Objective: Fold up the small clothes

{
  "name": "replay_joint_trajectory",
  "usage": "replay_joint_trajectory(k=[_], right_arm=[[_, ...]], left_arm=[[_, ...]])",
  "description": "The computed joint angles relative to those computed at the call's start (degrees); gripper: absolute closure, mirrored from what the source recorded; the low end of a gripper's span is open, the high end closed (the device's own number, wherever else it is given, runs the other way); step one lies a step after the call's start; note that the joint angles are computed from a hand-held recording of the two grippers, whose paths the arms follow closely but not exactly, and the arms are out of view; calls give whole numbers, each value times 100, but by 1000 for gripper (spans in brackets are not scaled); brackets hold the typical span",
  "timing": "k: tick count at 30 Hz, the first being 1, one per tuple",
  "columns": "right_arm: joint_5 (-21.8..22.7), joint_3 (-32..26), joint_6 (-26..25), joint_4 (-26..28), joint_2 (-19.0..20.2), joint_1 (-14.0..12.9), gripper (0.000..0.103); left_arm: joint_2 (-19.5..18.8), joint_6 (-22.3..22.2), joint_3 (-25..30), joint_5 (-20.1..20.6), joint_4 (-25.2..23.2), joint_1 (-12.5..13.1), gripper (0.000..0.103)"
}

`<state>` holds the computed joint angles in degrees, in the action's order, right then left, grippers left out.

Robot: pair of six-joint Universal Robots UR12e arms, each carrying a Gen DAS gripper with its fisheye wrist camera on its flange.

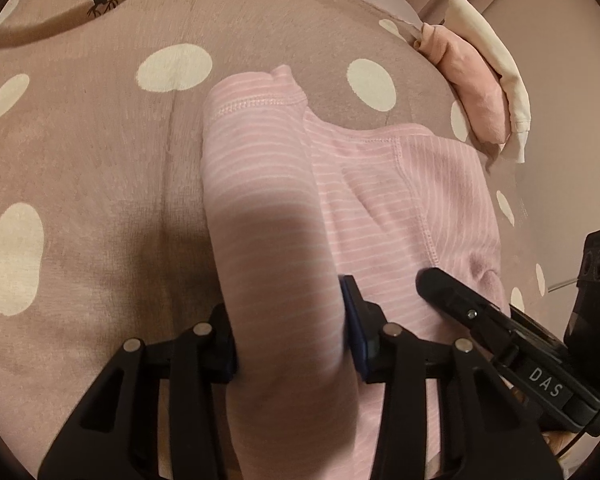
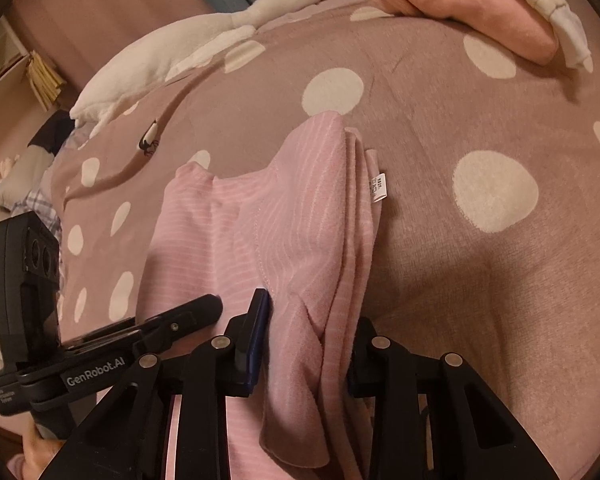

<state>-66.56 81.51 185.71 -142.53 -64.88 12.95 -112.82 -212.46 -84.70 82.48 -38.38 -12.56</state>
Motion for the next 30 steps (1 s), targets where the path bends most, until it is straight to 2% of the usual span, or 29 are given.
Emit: replay_joint_trajectory(k=[13,18,30], right_arm=[[17,171,-131,-313,-152,35,73],[148,303,-79,-519,-242,21,74],[399,680,-38,-804,-546,-25,74]], left_arm=[[120,105,-96,127,37,-49,66],[179,164,-135,185,53,-93,66],[456,135,-432,35,266,-163,68]])
